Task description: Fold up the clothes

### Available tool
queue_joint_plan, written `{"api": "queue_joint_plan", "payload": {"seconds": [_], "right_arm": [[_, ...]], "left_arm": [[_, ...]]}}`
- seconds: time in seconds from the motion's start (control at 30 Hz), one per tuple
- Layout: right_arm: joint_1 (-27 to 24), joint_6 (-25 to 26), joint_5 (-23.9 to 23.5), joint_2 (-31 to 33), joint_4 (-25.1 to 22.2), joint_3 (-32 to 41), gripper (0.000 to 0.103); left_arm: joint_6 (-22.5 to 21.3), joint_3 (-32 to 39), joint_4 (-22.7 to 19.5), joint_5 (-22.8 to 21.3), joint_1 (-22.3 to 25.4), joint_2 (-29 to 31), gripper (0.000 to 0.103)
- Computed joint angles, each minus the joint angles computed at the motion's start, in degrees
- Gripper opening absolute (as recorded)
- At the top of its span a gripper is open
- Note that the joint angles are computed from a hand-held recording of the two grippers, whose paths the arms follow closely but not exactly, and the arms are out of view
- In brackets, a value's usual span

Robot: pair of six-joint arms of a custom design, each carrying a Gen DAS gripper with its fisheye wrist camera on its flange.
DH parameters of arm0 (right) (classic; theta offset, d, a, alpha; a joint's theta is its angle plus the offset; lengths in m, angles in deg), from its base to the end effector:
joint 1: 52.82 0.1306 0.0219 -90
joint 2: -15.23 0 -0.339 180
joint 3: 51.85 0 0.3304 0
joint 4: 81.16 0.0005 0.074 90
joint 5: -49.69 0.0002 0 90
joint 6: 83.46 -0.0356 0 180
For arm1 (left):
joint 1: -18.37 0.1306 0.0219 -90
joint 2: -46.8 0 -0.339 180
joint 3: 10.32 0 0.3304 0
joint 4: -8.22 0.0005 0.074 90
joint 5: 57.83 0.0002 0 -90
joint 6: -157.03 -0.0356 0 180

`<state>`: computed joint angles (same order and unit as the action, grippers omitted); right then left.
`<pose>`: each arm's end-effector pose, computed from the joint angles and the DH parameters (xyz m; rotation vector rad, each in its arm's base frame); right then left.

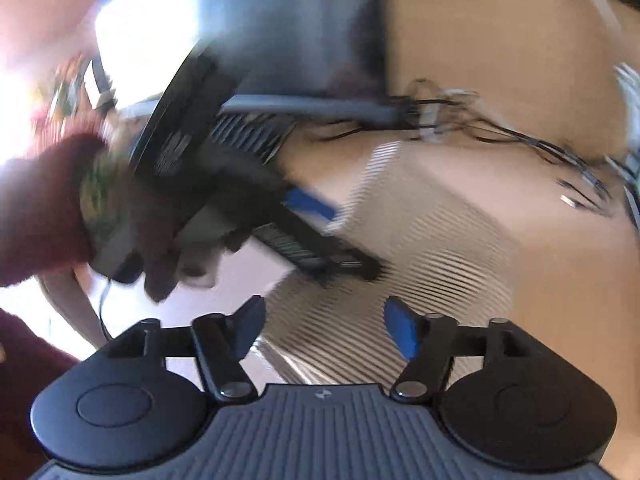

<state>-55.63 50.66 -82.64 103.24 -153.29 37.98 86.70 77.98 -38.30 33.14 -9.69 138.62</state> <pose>0.3747 0.0051 0.3854 -1.0198 2.2379 0.7019 0.3813 -0.2045 0.3650 0.1893 2.4760 -0.3845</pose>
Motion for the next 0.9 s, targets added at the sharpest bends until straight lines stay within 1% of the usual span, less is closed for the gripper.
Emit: {"api": "queue_joint_plan", "payload": {"seconds": [0.03, 0.07, 0.1, 0.13, 0.23, 0.33, 0.37, 0.4, 0.47, 0.53, 0.6, 0.67, 0.77, 0.83, 0.9], "right_arm": [[-2.31, -2.32, -1.60, 2.03, -1.89, 2.71, 0.071], [-3.80, -5.82, -2.82, 3.98, -2.35, 4.82, 0.076], [-5.01, -11.35, -3.90, 6.43, -1.39, 7.13, 0.079], [-5.38, -17.20, -4.35, 8.58, 0.58, 9.04, 0.080], [-5.01, -31.42, -6.31, 14.78, 8.28, 11.45, 0.080], [-2.43, -40.38, -5.46, 21.62, 10.84, 15.03, 0.080], [-1.70, -41.48, -5.39, 23.99, 9.19, 16.87, 0.080], [-0.53, -42.55, -5.33, 25.73, 7.70, 18.19, 0.077], [1.21, -43.15, -4.48, 25.43, 9.06, 18.17, 0.054], [2.86, -37.48, -5.39, 22.89, 11.22, 17.88, 0.049], [4.72, -31.01, -4.98, 21.80, 9.42, 19.87, 0.049], [7.12, -26.07, 1.19, 21.55, 8.30, 21.07, 0.049], [10.35, -22.59, 12.44, 23.16, 10.94, 20.29, 0.050], [10.78, -21.92, 13.56, 22.96, 11.28, 19.88, 0.053], [11.22, -21.26, 14.69, 22.76, 11.65, 19.45, 0.054]], "left_arm": [[0.74, -0.01, 0.29, 0.46, 0.14, 0.18, 0.093], [1.39, -0.26, 0.71, 0.77, 0.27, 0.23, 0.094], [2.01, -0.66, 1.20, 1.04, 0.39, 0.18, 0.094], [2.39, -0.94, 1.40, 1.20, 0.50, 0.04, 0.094], [3.20, -1.79, 2.00, 1.39, 0.52, -0.38, 0.094], [3.83, -2.62, 2.77, 2.02, 0.78, -0.76, 0.095], [4.38, -2.90, 2.84, 2.39, 0.94, -0.85, 0.095], [4.78, -3.00, 2.81, 2.53, 1.04, -0.80, 0.095], [5.25, -3.28, 2.66, 1.89, 1.04, -0.86, 0.096], [6.47, -4.72, 3.81, 2.26, 1.41, -1.93, 0.097], [7.56, -5.62, 4.24, 2.90, 1.94, -2.64, 0.097], [8.23, -6.10, 4.59, 1.96, 1.58, -2.86, 0.097], [9.73, -6.75, 5.62, 0.44, 0.70, -3.03, 0.097], [10.76, -6.91, 6.06, -0.23, 0.25, -3.05, 0.097], [11.13, -7.21, 6.08, 0.16, 0.40, -3.47, 0.097]]}}
